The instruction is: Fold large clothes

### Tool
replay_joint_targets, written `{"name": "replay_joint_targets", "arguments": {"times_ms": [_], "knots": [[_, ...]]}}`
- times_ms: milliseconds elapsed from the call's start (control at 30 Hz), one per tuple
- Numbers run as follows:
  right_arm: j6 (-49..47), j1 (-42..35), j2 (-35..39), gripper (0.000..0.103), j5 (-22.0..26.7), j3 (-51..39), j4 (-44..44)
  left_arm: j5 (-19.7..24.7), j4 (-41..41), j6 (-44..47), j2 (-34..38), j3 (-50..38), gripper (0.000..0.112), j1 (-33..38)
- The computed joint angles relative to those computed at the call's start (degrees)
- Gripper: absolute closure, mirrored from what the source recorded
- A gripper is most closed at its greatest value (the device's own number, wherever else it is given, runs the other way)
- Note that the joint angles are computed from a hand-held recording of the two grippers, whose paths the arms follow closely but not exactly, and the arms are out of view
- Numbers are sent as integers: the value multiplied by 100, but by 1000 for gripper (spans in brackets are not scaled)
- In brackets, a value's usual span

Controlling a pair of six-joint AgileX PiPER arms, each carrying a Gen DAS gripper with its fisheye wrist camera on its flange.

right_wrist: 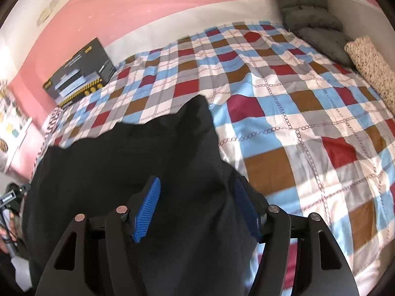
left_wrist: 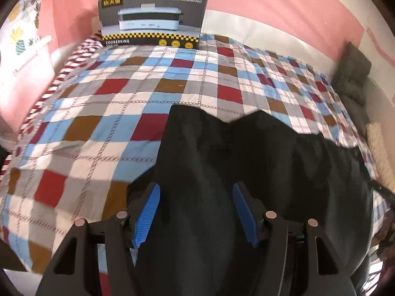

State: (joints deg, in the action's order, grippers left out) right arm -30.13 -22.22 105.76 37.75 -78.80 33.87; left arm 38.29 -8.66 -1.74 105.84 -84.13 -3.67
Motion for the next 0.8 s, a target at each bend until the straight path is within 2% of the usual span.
{"name": "replay_joint_targets", "arguments": {"times_ms": [100, 167, 333, 367, 400, 433, 467, 500, 567, 600, 667, 800], "knots": [[199, -104, 600, 40, 464, -802, 49, 382, -436, 299, 650, -870, 48, 218], [285, -184, 987, 40, 837, -1337, 196, 864, -819, 525, 1162, -1602, 48, 374], [645, -278, 2030, 40, 1995, -2824, 520, 1842, -1176, 379, 2263, -3128, 47, 588], [763, -254, 2254, 40, 2267, -3175, 524, 1885, -1208, 296, 2385, -3240, 47, 604], [859, -231, 2426, 40, 2496, -3458, 527, 1876, -1302, 327, 2429, -3236, 52, 631], [934, -191, 2526, 51, 2606, -3638, 496, 1825, -1350, 361, 2423, -3167, 55, 635], [993, -113, 2490, 65, 2486, -3616, 357, 1740, -1306, 370, 2386, -3078, 64, 615], [1126, -24, 2470, 84, 2393, -3645, 126, 1596, -1196, 337, 2303, -2941, 75, 581], [1146, -44, 2389, 86, 2284, -3621, 245, 1261, -1097, 263, 2078, -2691, 88, 590], [1071, -100, 2275, 86, 2159, -3552, 414, 1005, -1166, 261, 1909, -2548, 89, 635], [1027, -176, 2160, 86, 2077, -3665, 699, 872, -1429, 332, 1871, -2737, 90, 742], [1547, 206, 2384, 87, 1841, -4255, -273, 848, -410, -263, 2347, -3595, 91, 417]]}}
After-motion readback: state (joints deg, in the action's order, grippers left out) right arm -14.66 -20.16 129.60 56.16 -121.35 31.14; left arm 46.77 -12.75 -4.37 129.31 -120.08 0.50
